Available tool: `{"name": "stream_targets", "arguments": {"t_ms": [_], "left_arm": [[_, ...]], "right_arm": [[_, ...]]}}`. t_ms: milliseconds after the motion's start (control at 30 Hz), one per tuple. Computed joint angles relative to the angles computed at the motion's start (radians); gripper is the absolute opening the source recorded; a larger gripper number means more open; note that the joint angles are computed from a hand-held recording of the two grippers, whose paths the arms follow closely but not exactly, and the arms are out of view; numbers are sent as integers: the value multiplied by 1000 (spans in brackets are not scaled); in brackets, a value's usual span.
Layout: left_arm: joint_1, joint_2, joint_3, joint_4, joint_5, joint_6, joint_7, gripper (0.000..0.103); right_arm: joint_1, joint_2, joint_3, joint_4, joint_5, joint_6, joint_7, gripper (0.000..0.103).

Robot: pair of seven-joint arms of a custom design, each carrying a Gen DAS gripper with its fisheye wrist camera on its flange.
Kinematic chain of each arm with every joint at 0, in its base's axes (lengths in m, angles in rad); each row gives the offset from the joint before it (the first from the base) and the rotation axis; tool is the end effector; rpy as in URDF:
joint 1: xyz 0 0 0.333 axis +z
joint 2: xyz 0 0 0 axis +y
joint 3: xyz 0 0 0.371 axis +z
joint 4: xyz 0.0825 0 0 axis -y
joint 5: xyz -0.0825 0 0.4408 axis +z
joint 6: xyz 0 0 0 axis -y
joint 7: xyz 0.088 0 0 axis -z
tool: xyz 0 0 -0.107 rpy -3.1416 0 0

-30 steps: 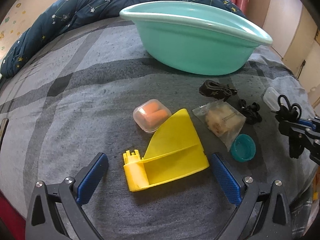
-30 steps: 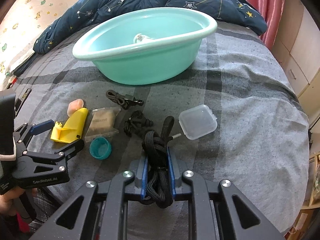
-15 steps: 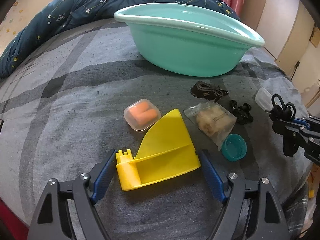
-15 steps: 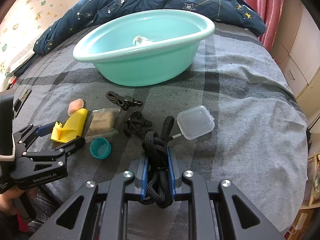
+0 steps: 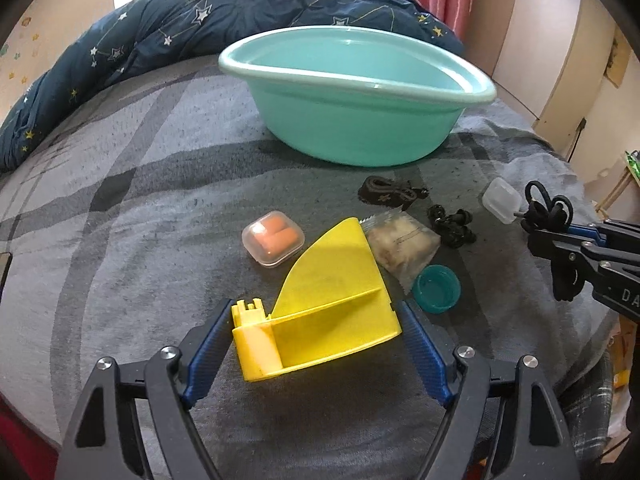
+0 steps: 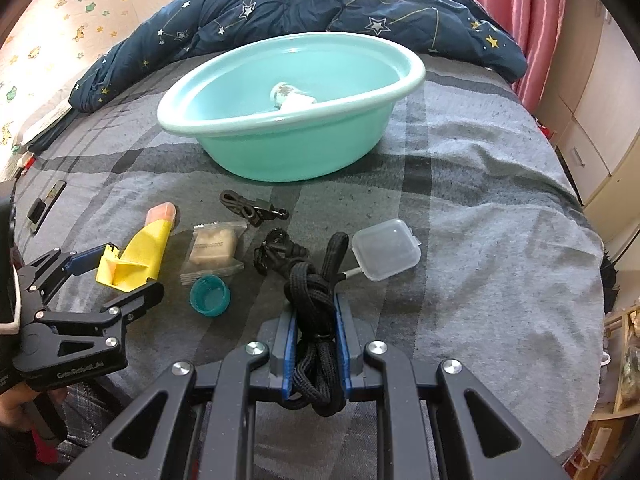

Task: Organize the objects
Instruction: 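Grasp the coiled black cable with the right gripper while the left gripper grasps the yellow scoop, then carry the black cable and yellow scoop over the basin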

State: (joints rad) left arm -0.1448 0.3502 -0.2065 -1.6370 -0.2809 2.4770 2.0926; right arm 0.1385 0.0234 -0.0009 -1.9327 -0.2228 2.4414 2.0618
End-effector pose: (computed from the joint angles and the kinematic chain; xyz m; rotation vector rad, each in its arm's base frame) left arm 0.7286 -0.2434 0.5020 -1.2479 2.5628 -0.7860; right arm 0.6522 0.0900 0.5592 -1.7177 2.1403 -0.5351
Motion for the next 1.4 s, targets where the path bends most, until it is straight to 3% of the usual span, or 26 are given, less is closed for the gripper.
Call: {"name": "stream_targets", "arguments": {"t_ms": [700, 1400], "left_arm": [[11, -63, -22, -9, -98, 23, 108, 85], [-9, 4, -36, 160, -120, -7, 135, 85]], "right_arm": [[2, -20, 2, 37, -29, -1, -2, 17], [-7, 59, -7, 208, -36, -12, -60, 18]]}}
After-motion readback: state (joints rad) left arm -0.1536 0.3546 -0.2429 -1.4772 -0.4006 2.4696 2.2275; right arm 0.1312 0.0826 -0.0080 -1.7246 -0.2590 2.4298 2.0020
